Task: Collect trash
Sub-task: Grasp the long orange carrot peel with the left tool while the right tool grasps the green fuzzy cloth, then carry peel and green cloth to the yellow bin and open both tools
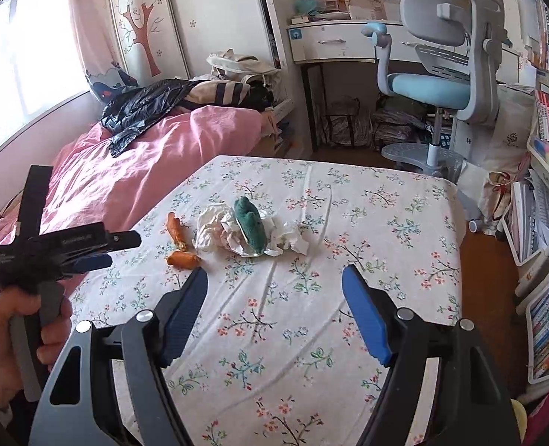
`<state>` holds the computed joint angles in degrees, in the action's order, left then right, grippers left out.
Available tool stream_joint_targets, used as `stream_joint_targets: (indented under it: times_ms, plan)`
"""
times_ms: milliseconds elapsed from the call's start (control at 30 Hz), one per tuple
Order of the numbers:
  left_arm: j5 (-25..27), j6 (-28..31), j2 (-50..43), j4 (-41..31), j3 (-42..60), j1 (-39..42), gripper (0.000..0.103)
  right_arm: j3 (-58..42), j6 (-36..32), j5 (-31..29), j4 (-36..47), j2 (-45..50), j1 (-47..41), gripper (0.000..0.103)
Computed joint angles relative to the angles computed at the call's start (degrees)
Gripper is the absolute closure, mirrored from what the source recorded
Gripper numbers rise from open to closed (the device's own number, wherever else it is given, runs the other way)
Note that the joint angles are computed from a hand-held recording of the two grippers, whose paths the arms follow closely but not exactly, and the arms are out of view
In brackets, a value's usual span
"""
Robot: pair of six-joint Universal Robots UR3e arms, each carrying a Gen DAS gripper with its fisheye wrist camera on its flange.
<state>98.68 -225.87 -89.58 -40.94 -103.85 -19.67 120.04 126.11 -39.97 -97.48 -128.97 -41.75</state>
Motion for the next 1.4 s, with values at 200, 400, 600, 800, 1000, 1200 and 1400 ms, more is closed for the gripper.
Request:
stream_joint_targets:
  times_ms: [200,400,600,800,1000,1200,1400]
  plan:
    - [-2.6,4.4,-5.7,-1.3,4.7,4.3,0.019,2.4,13.3,-6.0,-25.3,9.2,14.8,0.031]
    - [-4.8,6.2,-9.5,-1.2,7.3,7.6,0.019,-0.7,19.5,-12.9,-41.1,22.0,25.1,0.033]
    - [-6.4,7.8,-14.0,-2.1,11.2,9.3,0.019,-8.2,24.8,-19.6,-48.8,38.2,32.3,0.049]
    - [-3.6,12.0,-19.7,-4.2,17.4,7.6,0.03,-11.1,26.7,-18.0,-47.6,42.9,32.5,0.077]
    - [-7.8,14.2,-17.2,0.9,13.0,9.3,0.085,-9.8,26.6,-9.9,-43.3,37.0,27.4,0.081]
    - [-12.2,12.9,-11.9,6.7,7.6,11.2,0.088,-9.1,24.7,-1.2,-34.7,29.4,18.3,0.081]
    - [-11.1,12.7,-10.9,9.6,8.1,7.2,0.088,-8.5,20.1,2.4,-24.7,25.3,11.8,0.081]
